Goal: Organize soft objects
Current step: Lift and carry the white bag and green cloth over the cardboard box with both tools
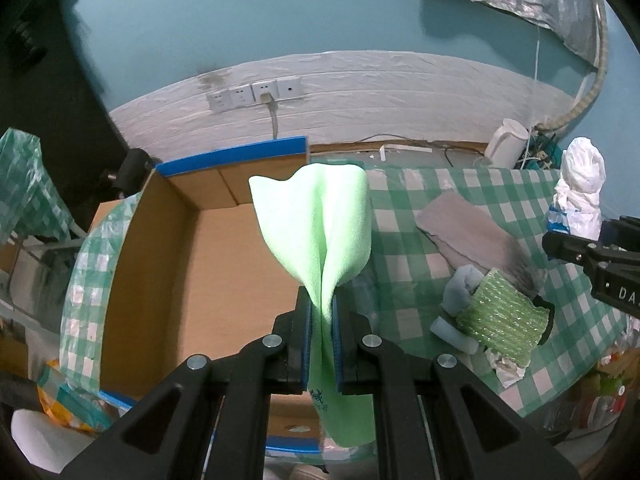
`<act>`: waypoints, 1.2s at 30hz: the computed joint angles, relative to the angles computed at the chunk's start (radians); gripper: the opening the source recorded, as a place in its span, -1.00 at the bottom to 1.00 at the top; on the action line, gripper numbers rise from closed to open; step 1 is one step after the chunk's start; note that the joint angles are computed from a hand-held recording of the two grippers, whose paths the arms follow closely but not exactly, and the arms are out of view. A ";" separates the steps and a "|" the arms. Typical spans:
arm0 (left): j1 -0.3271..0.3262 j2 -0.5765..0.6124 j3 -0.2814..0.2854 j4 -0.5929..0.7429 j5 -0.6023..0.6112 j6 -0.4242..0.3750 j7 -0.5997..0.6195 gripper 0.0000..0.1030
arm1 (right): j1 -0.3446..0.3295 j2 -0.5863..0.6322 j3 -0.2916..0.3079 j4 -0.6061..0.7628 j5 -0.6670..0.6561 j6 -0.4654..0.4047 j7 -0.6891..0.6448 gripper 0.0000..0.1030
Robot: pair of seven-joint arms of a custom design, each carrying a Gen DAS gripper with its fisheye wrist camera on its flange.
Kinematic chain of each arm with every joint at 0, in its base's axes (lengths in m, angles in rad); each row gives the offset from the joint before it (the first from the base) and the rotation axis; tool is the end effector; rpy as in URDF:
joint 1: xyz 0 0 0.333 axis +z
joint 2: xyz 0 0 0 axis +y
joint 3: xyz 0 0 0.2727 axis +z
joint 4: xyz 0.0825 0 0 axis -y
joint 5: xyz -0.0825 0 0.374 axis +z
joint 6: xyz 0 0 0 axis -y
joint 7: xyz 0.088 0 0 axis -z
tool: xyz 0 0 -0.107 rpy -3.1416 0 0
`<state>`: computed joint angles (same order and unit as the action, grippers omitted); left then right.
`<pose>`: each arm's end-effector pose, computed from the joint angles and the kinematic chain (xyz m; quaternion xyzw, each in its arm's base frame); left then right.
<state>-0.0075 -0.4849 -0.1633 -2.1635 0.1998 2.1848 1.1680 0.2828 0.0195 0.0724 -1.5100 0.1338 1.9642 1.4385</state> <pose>0.4497 -0.0823 0.6016 -0.7307 0.6239 -0.1510 0.2325 0.5437 0.2104 0.6425 -0.8287 0.5124 -0.0823 0.2096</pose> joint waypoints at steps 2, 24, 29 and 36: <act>0.003 -0.010 0.005 -0.008 0.000 0.003 0.000 -0.82 | 0.009 0.012 0.008 0.019 -0.002 -0.008 0.000 -0.21; 0.085 -0.106 0.057 -0.088 -0.010 0.005 0.011 -0.82 | 0.140 0.202 0.064 0.298 -0.027 -0.102 0.024 -0.21; 0.109 -0.117 0.068 -0.110 -0.006 0.006 0.016 -0.82 | 0.174 0.250 0.072 0.356 -0.035 -0.125 0.027 -0.20; 0.135 -0.112 0.082 -0.124 -0.013 0.006 0.016 -0.82 | 0.222 0.343 0.077 0.479 -0.045 -0.181 0.039 -0.20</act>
<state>0.1272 -0.5969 -0.0811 -2.2872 0.1866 2.1912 1.1843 0.5048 0.3630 0.1498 -1.0310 0.0892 1.7831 1.4775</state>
